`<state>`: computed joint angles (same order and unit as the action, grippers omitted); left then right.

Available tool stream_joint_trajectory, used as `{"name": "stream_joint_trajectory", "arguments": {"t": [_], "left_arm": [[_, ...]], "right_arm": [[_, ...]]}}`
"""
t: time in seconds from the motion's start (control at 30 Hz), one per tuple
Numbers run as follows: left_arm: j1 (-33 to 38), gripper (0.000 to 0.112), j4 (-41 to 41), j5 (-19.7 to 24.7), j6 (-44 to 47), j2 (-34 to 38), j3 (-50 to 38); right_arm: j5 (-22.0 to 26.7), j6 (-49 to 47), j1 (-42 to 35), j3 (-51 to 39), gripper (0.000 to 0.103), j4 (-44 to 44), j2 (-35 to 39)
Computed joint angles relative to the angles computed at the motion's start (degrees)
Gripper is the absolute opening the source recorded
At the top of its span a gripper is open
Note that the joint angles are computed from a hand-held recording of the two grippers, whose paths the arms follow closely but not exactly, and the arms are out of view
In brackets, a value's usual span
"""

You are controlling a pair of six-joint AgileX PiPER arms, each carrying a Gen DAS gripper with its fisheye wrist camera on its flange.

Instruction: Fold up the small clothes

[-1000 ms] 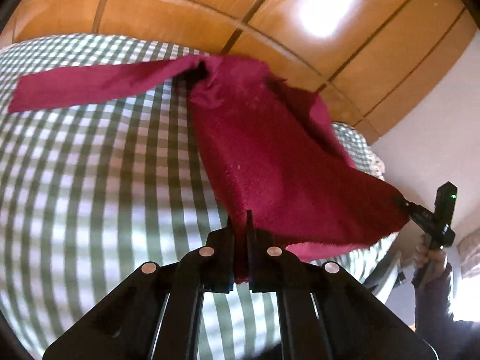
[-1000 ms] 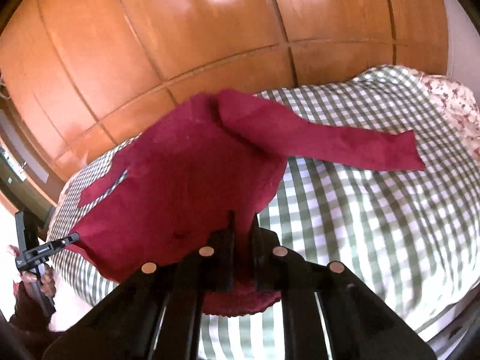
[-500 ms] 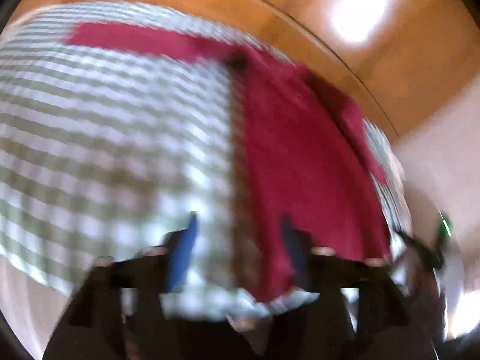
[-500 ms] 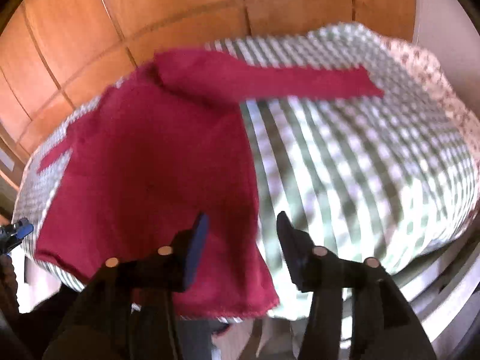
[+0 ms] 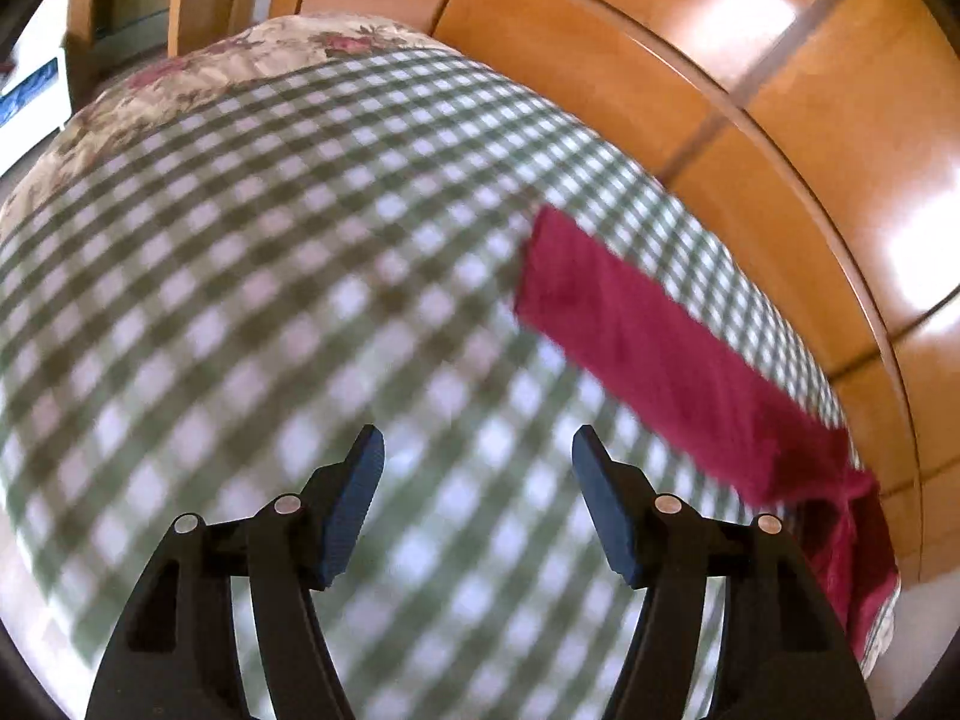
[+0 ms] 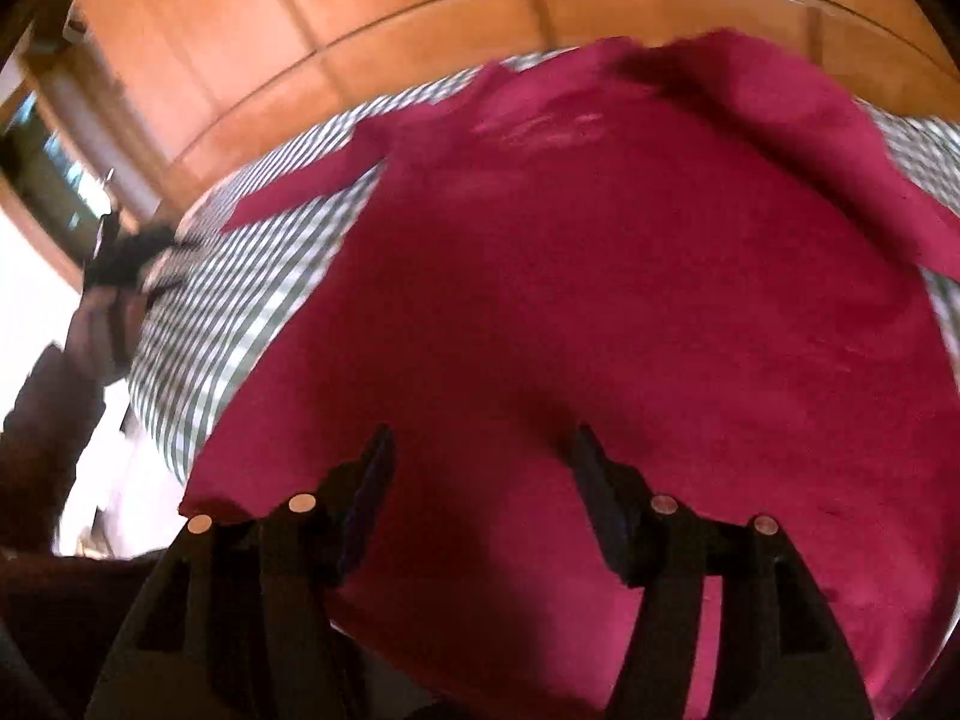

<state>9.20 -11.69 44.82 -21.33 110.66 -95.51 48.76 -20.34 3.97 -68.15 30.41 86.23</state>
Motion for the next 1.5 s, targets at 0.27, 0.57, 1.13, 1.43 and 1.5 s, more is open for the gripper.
{"name": "stream_joint_trajectory", "arguments": {"t": [0.27, 0.57, 1.13, 1.43, 1.5], "left_arm": [[-2.30, 0.027, 2.93, 9.73, 1.79, 16.85, -25.08], [1.62, 0.008, 10.38, 3.06, -4.61, 12.13, -21.37], [-18.56, 0.079, 27.41, -2.10, -17.15, -1.90, -3.42], [-41.89, 0.079, 28.45, -3.88, -11.34, 1.40, -4.48], [-45.00, 0.079, 28.18, -2.53, -8.32, 4.34, -7.05]], "right_arm": [[1.66, 2.73, 6.09, -5.67, 0.068, -3.20, 5.31], [1.20, 2.22, 10.49, -8.87, 0.070, -1.90, 9.90], [2.92, -4.93, -17.88, -3.75, 0.066, 15.25, 3.84], [1.34, 3.04, -50.31, -14.28, 0.057, 19.73, 16.65], [1.00, 8.01, -51.70, -21.29, 0.057, 17.91, 23.09]]}}
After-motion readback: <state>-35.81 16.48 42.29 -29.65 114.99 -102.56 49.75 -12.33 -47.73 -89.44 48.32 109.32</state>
